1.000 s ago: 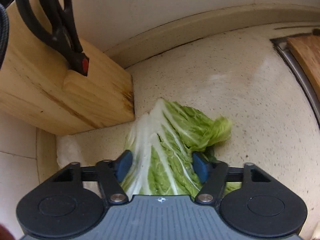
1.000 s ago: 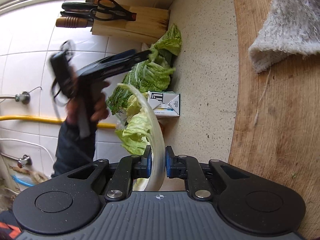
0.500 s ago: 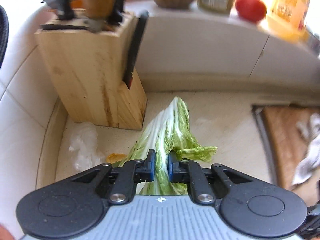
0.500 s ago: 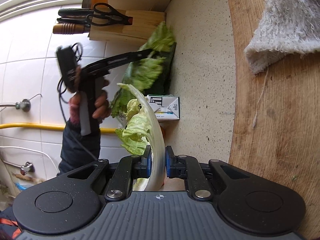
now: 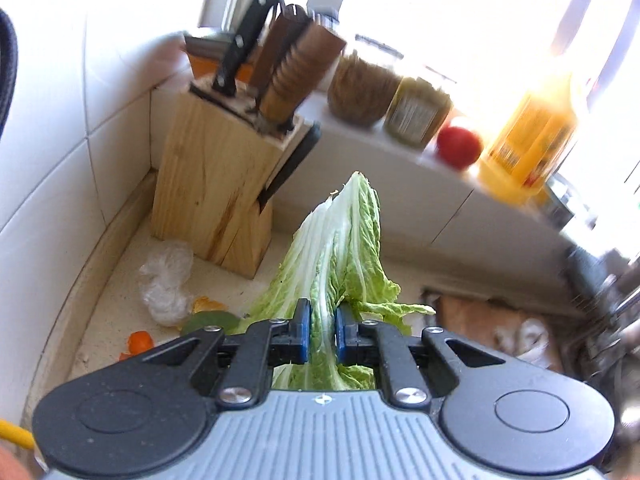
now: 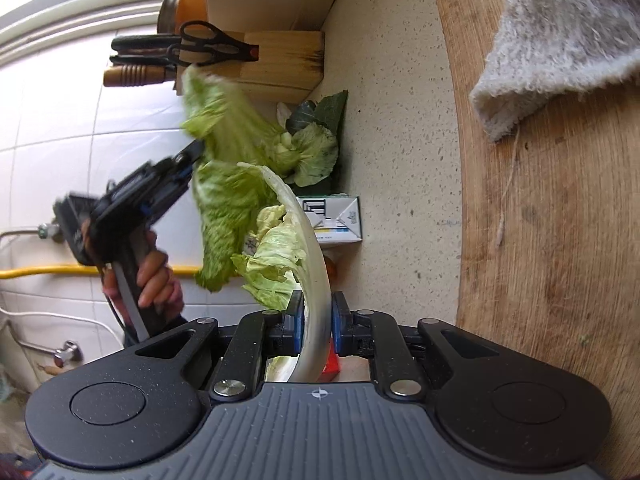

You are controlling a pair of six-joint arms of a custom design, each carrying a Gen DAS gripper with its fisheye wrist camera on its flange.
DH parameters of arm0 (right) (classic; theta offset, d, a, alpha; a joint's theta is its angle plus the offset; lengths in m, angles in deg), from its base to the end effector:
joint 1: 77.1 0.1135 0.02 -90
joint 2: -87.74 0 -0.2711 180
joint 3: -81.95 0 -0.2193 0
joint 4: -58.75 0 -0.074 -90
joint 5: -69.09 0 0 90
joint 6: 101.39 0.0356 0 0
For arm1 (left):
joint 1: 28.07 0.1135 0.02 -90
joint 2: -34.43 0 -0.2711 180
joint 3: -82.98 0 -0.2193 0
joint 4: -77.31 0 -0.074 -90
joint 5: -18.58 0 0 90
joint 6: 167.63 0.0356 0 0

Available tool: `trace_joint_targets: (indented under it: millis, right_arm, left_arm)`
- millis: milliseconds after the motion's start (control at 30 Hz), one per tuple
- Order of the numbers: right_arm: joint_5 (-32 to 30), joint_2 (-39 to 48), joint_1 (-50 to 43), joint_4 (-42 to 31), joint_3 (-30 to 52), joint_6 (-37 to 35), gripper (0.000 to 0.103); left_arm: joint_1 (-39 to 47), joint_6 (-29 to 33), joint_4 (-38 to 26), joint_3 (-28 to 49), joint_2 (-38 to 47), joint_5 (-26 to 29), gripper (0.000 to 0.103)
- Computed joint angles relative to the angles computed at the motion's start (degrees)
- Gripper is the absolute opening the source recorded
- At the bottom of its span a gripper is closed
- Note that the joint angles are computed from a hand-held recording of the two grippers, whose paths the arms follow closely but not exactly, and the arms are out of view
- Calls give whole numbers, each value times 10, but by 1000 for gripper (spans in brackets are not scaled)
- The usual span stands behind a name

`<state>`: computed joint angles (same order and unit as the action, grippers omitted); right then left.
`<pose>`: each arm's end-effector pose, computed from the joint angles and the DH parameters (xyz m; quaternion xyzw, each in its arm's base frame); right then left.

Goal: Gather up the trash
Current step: 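Carry both cabbage leaves over to the black trash bin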

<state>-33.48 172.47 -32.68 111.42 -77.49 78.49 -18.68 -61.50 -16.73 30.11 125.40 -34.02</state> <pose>0.1354 0.1436 0.1644 0.2335 0.7367 0.6125 0.1661 0.2561 0.0204 0.4273 0.1420 0.9035 -0.2426 0.3236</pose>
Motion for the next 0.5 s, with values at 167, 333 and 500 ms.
trace_joint_targets:
  millis: [167,333,500]
  right_arm:
    - [12,-11,-3,36,-17,13,18]
    - [22,-49,-2,7,-14,14,18]
    - [30,-78,2,-12,-7,10,18]
  left_arm:
    - [50,-15,-37,46,2,82,10]
    - [87,-18,-78,90,-5,136,10]
    - [113,-22,-108,127,-15,172,10]
